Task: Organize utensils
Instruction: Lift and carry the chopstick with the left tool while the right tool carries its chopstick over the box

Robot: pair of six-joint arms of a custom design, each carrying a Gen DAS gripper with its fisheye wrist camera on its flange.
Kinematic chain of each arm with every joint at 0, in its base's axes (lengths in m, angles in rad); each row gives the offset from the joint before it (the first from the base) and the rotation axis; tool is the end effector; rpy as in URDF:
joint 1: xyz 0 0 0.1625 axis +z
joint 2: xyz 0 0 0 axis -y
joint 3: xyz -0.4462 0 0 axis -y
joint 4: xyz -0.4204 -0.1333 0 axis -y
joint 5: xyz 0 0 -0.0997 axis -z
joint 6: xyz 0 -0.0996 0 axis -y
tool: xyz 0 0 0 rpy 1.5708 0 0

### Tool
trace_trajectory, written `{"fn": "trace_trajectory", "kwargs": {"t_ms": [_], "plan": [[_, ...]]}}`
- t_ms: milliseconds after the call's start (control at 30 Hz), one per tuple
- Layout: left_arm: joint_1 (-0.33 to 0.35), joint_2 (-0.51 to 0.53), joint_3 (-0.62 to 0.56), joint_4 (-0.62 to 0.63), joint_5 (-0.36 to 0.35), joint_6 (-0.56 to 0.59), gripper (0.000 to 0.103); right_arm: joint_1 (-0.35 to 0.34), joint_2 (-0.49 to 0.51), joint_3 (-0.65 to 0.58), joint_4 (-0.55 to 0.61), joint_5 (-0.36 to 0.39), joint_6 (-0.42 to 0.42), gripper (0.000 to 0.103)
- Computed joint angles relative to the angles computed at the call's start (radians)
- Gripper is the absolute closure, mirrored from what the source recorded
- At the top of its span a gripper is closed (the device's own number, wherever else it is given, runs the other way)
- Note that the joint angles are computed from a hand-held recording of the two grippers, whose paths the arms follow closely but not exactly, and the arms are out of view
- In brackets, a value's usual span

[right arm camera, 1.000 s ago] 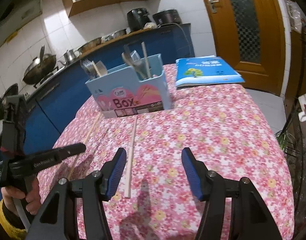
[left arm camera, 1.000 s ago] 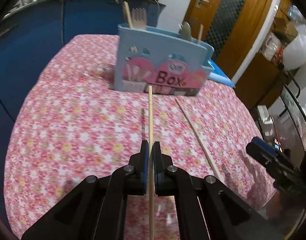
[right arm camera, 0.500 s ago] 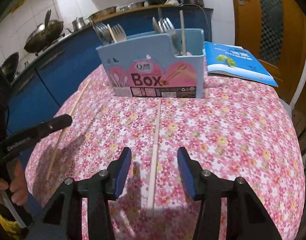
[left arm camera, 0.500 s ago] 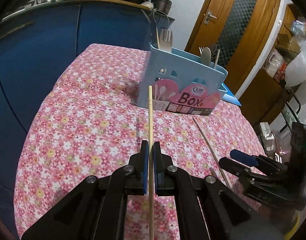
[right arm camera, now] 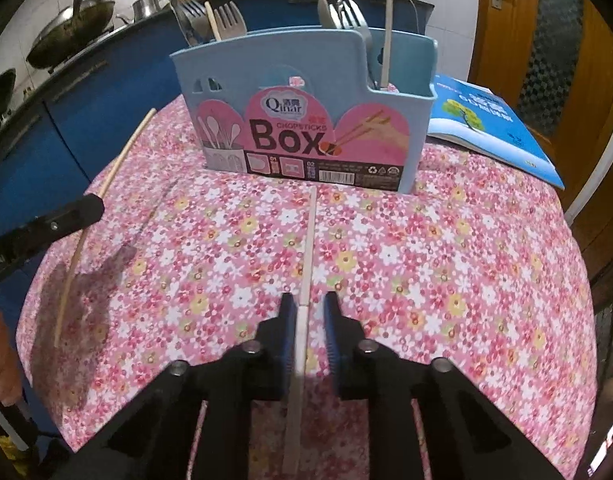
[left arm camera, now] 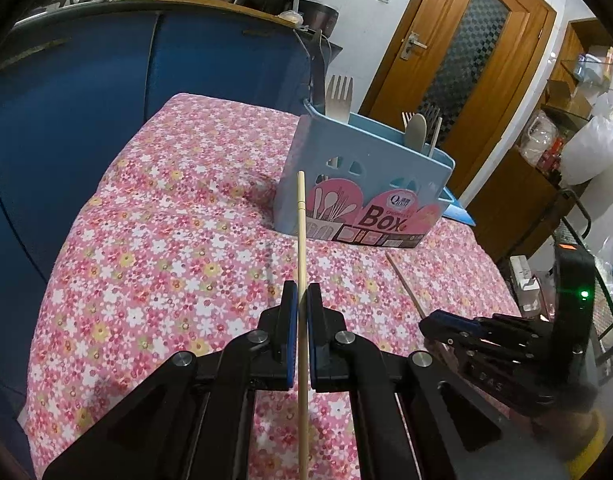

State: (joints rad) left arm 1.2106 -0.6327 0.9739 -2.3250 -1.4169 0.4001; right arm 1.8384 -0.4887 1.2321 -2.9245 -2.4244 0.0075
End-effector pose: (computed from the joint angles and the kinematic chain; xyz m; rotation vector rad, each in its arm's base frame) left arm -0.1735 -0.8823 0.2355 1.0397 2.7290 -0.6071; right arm 0.2737 -0.7780 0.0910 -0.0277 -2.2678 0.8405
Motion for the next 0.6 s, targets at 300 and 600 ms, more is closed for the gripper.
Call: {"fn": "trace_trajectory", "kwargs": {"t_ms": [300, 600], "plan": [[-0.001, -0.012, 0.010, 0.016, -0.065, 0.003, 0.101, -0.008, -0.049, 0.074, -0.066, 0.111, 0.048, 0.095], [-0.004, -0.041, 0.045, -0.029, -0.142, 0.016, 0.101, 0.015, -0.099, 0.190, -0.328, 0.191, -0.011, 0.095]]}}
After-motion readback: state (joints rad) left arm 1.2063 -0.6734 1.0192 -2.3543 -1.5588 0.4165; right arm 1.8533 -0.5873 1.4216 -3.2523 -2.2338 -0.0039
